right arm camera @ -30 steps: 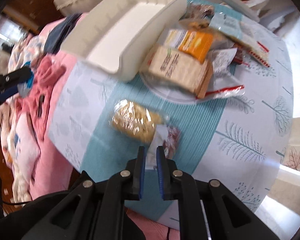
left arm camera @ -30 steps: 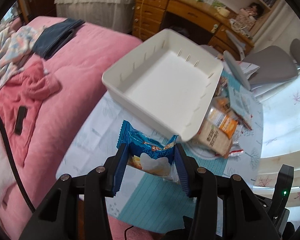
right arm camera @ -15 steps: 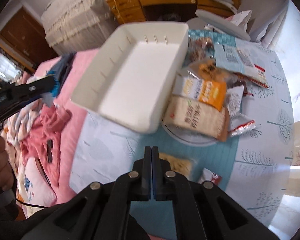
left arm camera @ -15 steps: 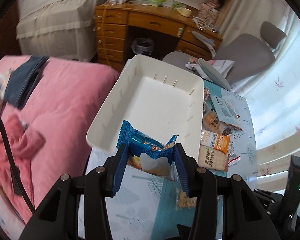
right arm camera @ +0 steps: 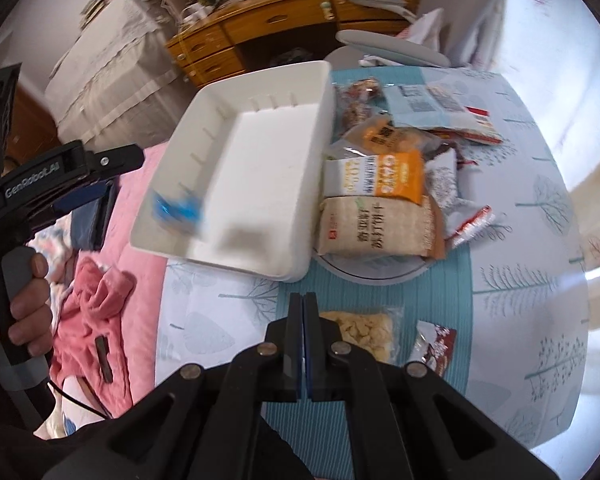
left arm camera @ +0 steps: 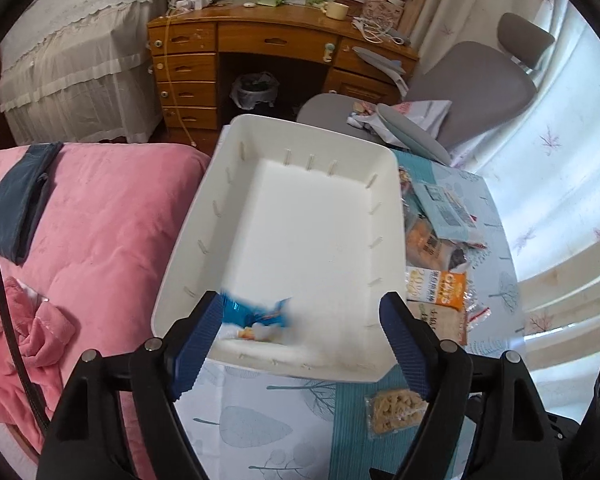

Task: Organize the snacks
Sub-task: 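Carry the blue candy in the left tool into the white tray and release, then move both tools to the cracker pack and red chocolate packet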

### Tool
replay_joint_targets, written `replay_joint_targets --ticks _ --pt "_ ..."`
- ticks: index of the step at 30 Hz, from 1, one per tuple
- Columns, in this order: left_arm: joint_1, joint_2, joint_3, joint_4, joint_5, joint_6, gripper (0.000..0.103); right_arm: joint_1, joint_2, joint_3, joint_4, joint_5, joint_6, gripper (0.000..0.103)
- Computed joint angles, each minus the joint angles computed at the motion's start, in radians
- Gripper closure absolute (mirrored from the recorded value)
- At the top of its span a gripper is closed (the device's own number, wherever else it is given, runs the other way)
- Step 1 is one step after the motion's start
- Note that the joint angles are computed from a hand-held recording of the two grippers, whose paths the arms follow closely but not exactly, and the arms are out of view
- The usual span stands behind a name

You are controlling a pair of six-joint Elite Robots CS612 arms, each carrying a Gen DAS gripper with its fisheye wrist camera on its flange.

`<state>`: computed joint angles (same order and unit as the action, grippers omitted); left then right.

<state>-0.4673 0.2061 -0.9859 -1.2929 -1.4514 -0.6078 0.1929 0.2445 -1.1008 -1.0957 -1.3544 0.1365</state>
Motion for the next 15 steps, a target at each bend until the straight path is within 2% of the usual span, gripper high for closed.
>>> replay_joint_targets --ticks 9,12,14,15 --pt "-0.012 0.009 -0.022 -0.003 -0.036 0.040 0.023 -0.009 0.023 -0.059 0.033 -0.039 0.078 0.102" --pt "-0.020 0.018 -0.045 0.000 -0.044 0.061 0.023 -0.018 0.033 -0.084 0.055 -0.028 0.106 0.091" --pt "-0.027 0.026 -0.061 0.004 -0.043 0.079 0.023 -0.024 0.042 -0.104 0.069 -0.017 0.128 0.080" --pt "-0.030 0.030 -0.069 0.004 -0.046 0.090 0.023 -0.027 0.044 -0.111 0.074 -0.013 0.134 0.079"
